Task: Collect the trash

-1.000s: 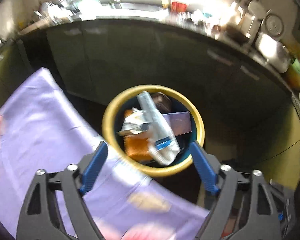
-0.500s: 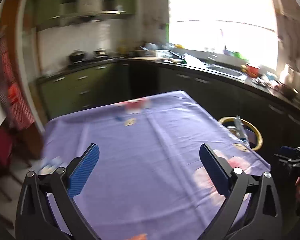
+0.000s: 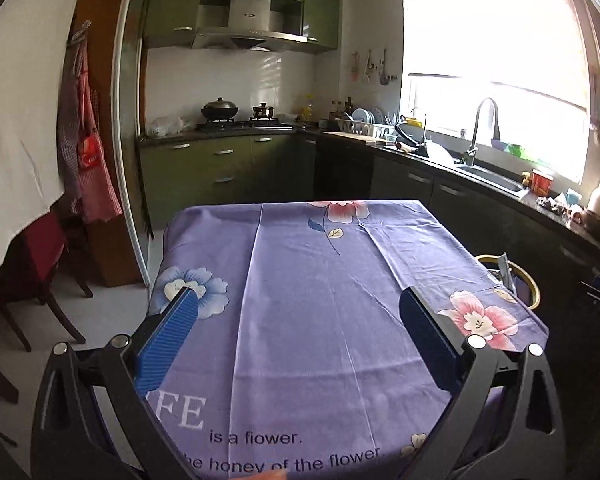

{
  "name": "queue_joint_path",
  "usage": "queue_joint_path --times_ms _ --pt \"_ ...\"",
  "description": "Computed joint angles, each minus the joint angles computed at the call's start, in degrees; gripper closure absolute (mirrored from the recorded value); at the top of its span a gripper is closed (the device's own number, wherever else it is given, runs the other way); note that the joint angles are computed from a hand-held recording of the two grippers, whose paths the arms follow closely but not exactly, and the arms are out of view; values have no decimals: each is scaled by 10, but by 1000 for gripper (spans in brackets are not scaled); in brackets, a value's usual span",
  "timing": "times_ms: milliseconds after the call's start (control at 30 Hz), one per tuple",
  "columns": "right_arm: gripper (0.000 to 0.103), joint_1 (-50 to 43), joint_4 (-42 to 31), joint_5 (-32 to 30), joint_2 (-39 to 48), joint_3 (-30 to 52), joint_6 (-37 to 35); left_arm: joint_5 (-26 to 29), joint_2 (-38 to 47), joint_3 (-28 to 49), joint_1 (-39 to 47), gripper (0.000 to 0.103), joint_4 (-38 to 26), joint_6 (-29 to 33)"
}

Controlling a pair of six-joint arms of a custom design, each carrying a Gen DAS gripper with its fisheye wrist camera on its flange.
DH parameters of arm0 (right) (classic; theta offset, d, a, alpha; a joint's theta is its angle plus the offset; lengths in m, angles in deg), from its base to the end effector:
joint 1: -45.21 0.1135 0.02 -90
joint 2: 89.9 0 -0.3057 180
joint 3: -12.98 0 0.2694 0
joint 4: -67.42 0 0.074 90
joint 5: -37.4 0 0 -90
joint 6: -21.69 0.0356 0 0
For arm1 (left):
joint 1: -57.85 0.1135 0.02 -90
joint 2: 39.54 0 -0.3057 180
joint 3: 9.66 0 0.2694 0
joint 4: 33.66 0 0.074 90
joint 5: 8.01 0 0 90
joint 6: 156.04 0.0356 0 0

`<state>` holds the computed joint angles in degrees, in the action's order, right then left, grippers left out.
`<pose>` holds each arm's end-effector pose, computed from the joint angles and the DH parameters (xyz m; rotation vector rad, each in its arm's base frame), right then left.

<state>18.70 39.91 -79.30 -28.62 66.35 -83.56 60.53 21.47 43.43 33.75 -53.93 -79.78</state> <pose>0.2095 -0.0866 0.2832 -0.0499 2.1155 0.0795 0.2181 -0.0833 0.2932 -0.0457 2.0256 -0.0299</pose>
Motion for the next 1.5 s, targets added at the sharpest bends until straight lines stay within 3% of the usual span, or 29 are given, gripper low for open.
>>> queue_joint_path --times_ms 633,1500 --pt "5 -15 -9 -16 -8 3 -10 22 15 4 -18 7 6 -5" --pt "5 -17 -7 -19 -6 3 -9 0 13 8 -37 7 3 -5"
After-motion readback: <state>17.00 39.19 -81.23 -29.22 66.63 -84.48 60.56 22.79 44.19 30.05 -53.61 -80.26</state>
